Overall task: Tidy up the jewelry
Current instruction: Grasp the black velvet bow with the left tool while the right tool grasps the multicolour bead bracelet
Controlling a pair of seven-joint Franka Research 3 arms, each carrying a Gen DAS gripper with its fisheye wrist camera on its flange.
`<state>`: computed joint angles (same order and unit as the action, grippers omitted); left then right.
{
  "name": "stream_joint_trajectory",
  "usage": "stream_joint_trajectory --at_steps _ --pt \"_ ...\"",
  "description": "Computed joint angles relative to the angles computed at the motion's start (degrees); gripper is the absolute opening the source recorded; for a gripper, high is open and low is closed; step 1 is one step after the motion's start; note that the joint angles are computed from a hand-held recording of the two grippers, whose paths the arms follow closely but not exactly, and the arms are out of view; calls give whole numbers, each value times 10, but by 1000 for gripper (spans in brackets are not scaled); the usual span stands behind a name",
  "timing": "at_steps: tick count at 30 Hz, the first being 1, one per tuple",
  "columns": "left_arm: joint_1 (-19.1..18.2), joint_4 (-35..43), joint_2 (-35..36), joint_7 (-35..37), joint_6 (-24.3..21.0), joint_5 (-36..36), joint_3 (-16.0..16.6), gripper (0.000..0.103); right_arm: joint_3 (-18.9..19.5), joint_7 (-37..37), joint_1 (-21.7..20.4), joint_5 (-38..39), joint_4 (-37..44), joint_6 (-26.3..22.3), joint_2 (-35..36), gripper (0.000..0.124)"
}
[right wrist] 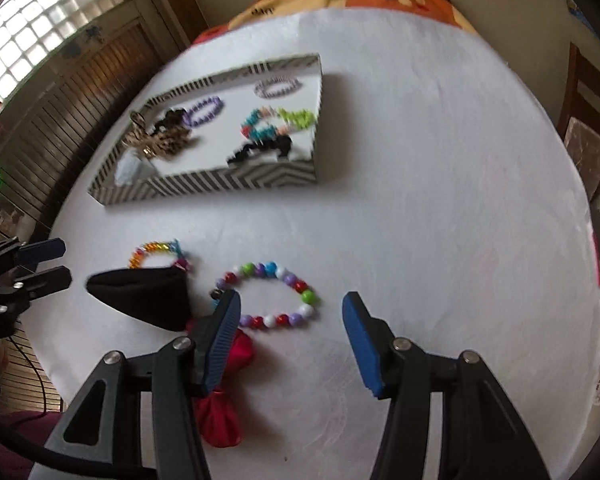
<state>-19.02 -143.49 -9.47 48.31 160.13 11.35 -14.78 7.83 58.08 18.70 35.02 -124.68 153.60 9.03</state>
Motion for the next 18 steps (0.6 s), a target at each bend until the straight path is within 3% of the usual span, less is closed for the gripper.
stream_joint_trajectory --at_steps 6,10,18 --pt "-27 11 31 127 12 -90 19 45 -1 -4 -4 -6 19 -21 28 56" --pt "-16 21 52 134 21 -105 13 44 -6 12 3 -49 30 -13 44 56" --pt "0 55 90 110 -13 -43 -3 44 0 10 8 -84 39 22 64 55"
